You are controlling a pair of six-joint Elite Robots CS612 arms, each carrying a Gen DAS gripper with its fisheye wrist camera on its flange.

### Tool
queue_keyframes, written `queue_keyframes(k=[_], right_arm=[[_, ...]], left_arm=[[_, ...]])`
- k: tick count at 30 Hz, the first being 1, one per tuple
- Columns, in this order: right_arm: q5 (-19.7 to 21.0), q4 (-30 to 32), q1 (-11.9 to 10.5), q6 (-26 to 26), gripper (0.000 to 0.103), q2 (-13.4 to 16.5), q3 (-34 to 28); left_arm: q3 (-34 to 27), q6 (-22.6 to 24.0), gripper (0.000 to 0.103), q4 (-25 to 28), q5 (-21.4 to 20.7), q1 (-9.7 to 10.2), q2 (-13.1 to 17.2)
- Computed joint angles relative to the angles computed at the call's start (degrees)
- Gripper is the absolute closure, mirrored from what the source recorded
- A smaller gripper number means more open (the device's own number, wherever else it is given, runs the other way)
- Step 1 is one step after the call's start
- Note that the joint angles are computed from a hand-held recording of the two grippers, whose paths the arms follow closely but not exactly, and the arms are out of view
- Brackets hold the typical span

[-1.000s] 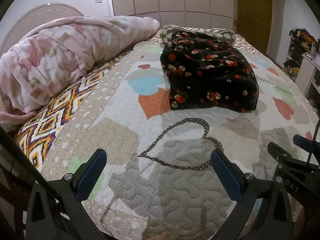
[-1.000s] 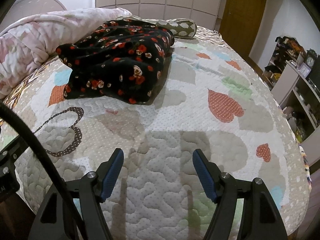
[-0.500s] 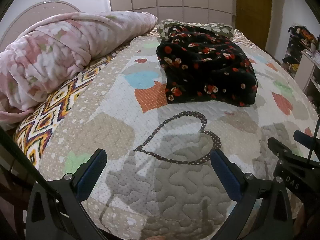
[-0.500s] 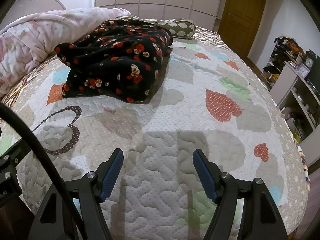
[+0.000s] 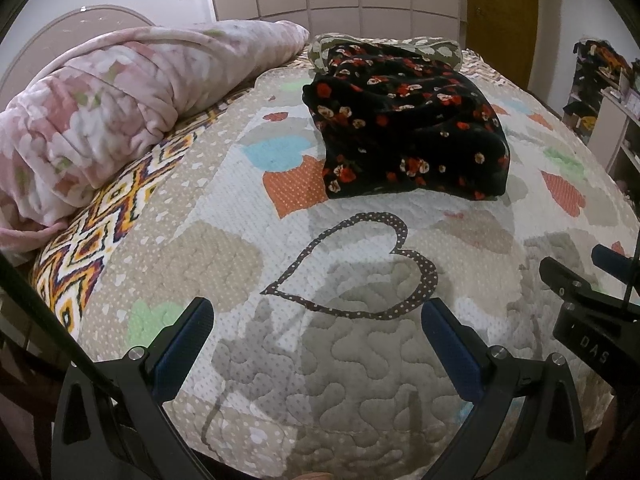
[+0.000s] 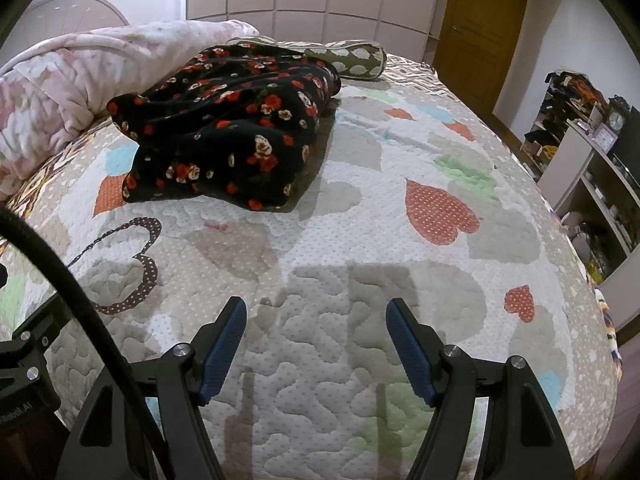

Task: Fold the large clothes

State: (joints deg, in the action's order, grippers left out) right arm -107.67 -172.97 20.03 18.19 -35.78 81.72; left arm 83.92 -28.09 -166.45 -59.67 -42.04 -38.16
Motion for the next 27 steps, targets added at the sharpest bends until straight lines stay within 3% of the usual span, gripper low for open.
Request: queue_keyframes(k=[27], right_arm=[[0.0, -0.9, 0.4, -0.2, 0.026, 0.1, -0.2]], left_arm=[[-0.6, -0.6, 0.0, 2.2, -4.3, 0.78, 0.2]])
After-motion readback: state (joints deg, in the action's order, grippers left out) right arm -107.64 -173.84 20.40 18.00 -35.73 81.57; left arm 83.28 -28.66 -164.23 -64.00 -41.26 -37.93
